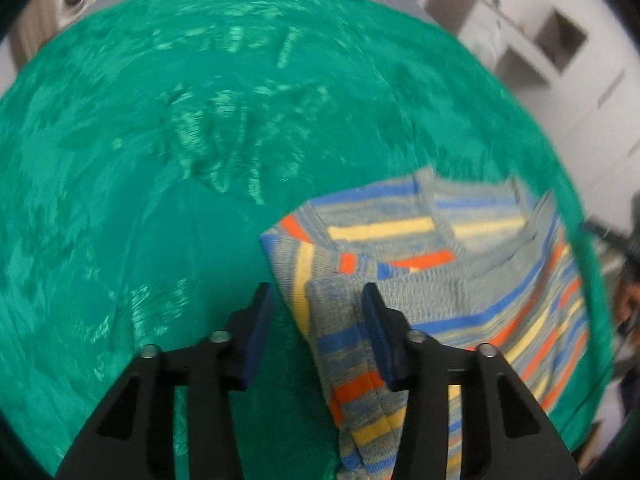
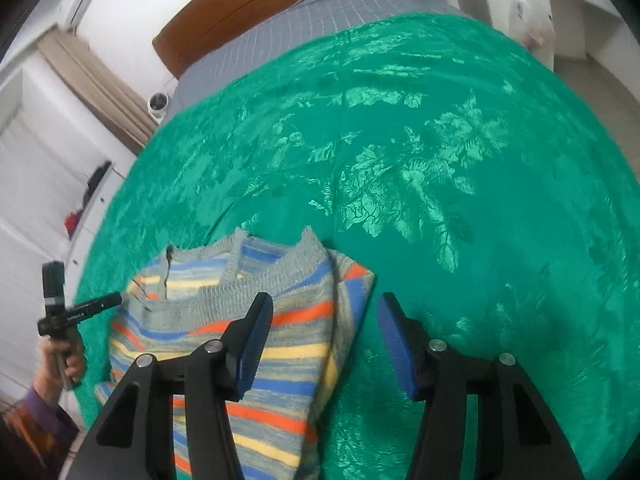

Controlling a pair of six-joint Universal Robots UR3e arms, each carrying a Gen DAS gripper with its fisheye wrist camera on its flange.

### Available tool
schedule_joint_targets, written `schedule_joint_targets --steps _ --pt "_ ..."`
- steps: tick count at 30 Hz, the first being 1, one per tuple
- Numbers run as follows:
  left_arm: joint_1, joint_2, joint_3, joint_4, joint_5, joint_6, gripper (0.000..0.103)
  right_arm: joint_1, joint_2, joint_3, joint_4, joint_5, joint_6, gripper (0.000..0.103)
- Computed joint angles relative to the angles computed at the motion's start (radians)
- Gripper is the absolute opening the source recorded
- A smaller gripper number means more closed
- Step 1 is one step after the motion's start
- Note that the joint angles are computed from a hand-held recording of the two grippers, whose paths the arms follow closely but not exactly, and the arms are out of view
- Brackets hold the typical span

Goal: Fold small clothes

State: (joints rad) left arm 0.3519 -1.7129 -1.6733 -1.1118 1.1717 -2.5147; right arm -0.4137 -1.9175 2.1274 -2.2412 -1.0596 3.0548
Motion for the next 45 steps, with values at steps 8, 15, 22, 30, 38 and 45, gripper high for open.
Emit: schedule_joint_targets --steps 8,15,22,30,38,45 --pt "-0.087 0.061 -0.052 0.172 0.125 0.04 0.004 0.012 -0.014 -0.026 0.035 -0.036 -0.031 0.055" --pt "-0.132 0.029 -0.005 0.212 0.157 0.021 0.004 0.13 0.201 -0.191 0.034 -0.099 -0.039 0.055" --pt "-0.156 0.007 -0.014 0.192 0.238 0.036 0.004 0.289 0.387 -0.31 -0.04 -0.271 0.0 0.055" --pt "-0.131 0.052 -0.006 0.155 0.197 0.046 0.004 0.349 0.445 -0.325 -0.145 -0.346 0.004 0.017" --pt "-0.095 -0.037 0.13 -0.064 0.167 0.068 0.007 0.354 0.38 -0.281 -0.168 -0.338 0.008 0.009" --pt "-0.035 -0.068 0.196 -0.227 0.092 0.106 0.015 0.325 0.349 -0.266 -0.154 -0.276 0.036 0.01"
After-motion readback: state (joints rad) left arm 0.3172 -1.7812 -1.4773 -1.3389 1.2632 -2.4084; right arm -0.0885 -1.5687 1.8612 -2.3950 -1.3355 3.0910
